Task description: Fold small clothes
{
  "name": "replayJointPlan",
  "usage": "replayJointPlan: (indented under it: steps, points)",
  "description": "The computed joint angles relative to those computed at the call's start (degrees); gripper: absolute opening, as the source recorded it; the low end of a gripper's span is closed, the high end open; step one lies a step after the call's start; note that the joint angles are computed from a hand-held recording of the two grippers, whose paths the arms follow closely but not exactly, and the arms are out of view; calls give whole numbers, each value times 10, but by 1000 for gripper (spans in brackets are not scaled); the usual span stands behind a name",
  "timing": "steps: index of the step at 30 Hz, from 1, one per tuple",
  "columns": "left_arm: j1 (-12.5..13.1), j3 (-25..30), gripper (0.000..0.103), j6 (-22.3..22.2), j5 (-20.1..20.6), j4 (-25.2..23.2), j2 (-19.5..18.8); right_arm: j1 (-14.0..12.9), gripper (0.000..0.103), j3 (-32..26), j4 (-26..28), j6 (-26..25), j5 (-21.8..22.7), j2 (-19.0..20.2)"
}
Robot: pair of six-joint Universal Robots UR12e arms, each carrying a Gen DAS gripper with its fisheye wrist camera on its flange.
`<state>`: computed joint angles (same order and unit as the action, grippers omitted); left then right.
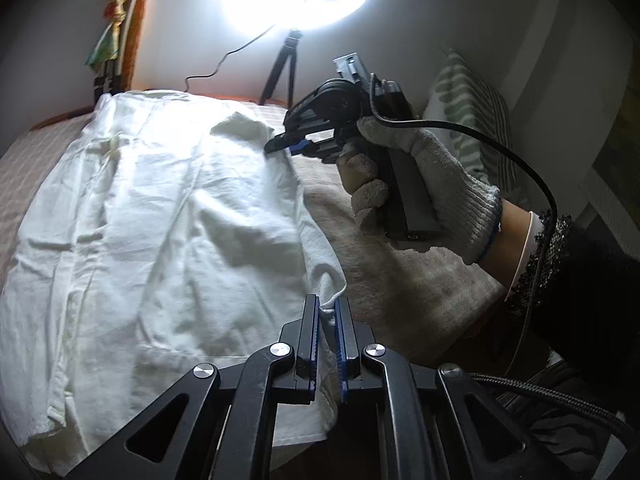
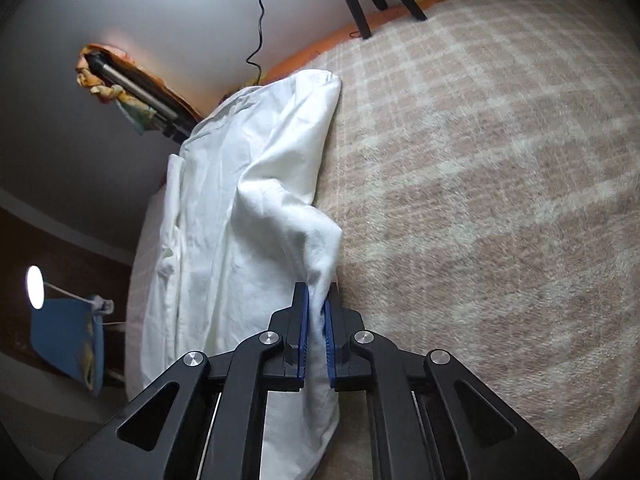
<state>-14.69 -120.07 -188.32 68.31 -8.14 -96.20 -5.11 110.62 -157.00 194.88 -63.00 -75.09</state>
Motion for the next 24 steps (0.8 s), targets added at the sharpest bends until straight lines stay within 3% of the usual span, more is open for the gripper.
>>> replayJointPlan:
  steps: [4,12,24]
  points:
    - [15,-15,4,-18,-14,12,12,20,4,-12,-17,-7,-35,-6]
    - [58,-48,4,-53,-45,19,40,91,3,-53,-10,-81,-137,0]
    - [93,-85,4,-71,-34,-2,66,160,3,-120,42,-155,-176,66]
